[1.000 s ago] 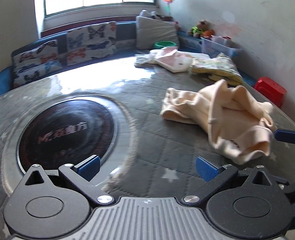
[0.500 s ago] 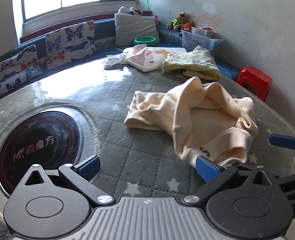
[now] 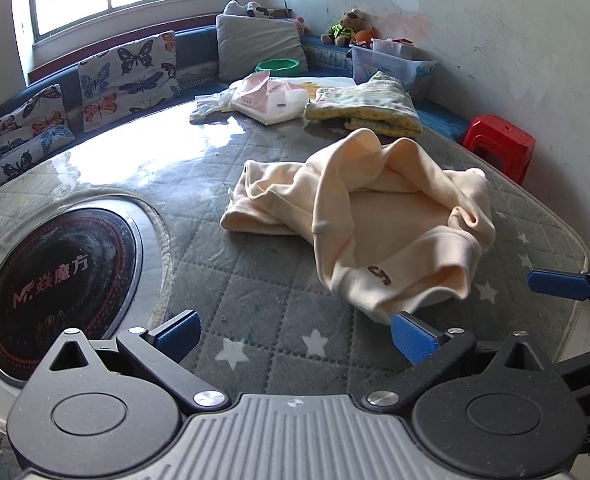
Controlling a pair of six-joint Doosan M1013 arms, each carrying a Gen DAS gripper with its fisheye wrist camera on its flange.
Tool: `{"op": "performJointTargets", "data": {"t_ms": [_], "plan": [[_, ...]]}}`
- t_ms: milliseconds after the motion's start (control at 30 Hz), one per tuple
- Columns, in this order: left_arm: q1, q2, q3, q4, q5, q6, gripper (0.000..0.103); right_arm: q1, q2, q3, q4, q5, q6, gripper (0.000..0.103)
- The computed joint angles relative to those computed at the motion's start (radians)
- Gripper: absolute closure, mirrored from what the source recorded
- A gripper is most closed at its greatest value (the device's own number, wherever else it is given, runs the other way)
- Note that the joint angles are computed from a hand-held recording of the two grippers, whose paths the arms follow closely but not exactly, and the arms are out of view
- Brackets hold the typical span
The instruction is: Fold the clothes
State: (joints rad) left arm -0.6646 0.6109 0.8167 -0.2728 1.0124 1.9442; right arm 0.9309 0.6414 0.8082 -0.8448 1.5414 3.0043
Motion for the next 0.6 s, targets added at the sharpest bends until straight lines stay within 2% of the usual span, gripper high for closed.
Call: {"op": "performJointTargets", "data": {"t_ms": [600], "plan": [[0.002, -0.04, 0.068, -0.01, 0.001, 0.026, 0.0, 0.024, 0.033, -0.061, 0.02, 0.061, 0.003, 0.003]]}}
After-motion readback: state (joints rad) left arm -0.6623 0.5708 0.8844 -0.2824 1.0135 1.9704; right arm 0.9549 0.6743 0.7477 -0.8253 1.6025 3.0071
